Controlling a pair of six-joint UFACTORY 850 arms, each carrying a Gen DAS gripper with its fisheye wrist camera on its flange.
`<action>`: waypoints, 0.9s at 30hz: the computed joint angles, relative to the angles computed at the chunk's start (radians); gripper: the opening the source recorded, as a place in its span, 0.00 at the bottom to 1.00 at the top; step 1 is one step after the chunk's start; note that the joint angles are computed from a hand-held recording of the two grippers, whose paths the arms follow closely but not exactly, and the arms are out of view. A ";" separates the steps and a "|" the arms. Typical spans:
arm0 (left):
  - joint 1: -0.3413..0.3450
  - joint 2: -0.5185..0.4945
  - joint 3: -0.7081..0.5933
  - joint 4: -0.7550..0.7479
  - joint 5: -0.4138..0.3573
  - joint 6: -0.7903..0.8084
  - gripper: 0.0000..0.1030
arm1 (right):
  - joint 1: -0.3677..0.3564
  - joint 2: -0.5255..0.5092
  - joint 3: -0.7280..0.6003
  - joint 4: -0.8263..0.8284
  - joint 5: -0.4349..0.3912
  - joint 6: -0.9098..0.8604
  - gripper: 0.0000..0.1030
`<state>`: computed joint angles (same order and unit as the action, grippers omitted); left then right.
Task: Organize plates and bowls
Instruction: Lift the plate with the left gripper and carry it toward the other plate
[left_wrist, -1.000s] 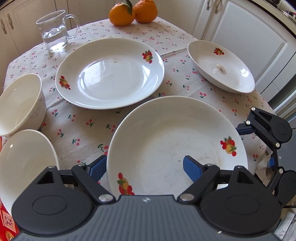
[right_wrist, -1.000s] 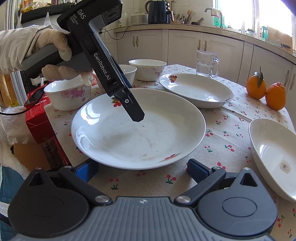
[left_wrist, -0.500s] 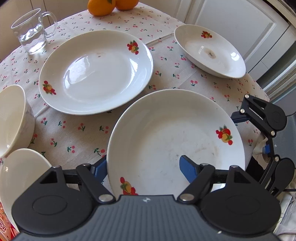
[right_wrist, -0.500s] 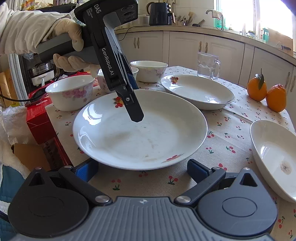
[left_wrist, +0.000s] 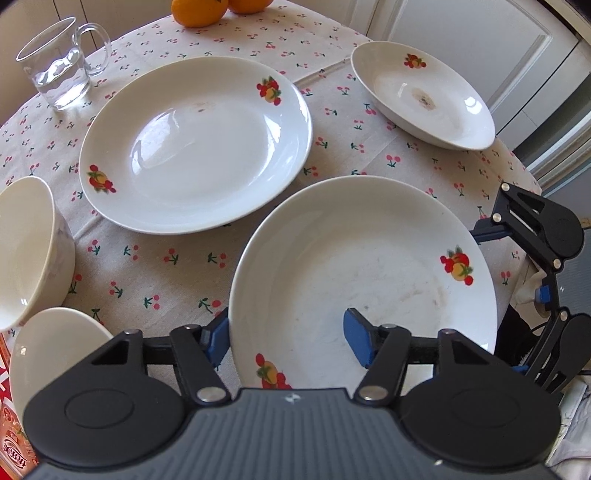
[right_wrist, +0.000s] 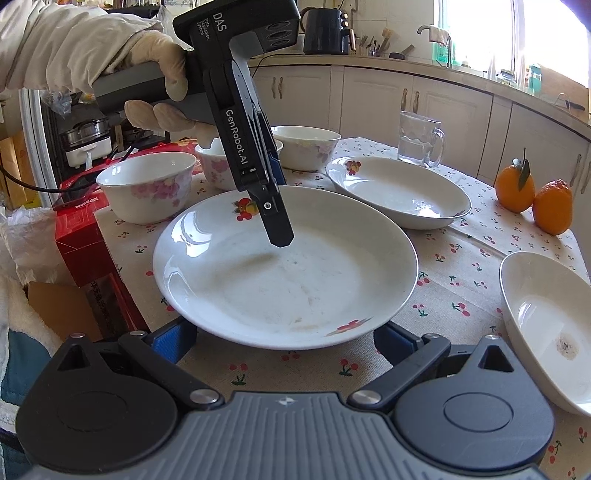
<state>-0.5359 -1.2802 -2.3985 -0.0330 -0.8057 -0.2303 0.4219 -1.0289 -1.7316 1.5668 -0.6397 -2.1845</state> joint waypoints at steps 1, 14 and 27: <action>0.000 -0.002 -0.004 -0.004 -0.002 0.003 0.60 | -0.001 0.000 -0.001 -0.006 -0.002 0.009 1.00; -0.007 -0.004 -0.022 0.004 0.004 0.001 0.60 | -0.017 0.017 0.002 -0.028 -0.027 0.025 1.00; -0.014 -0.032 -0.085 0.016 0.000 -0.002 0.60 | -0.035 0.033 0.018 -0.028 -0.044 0.020 0.97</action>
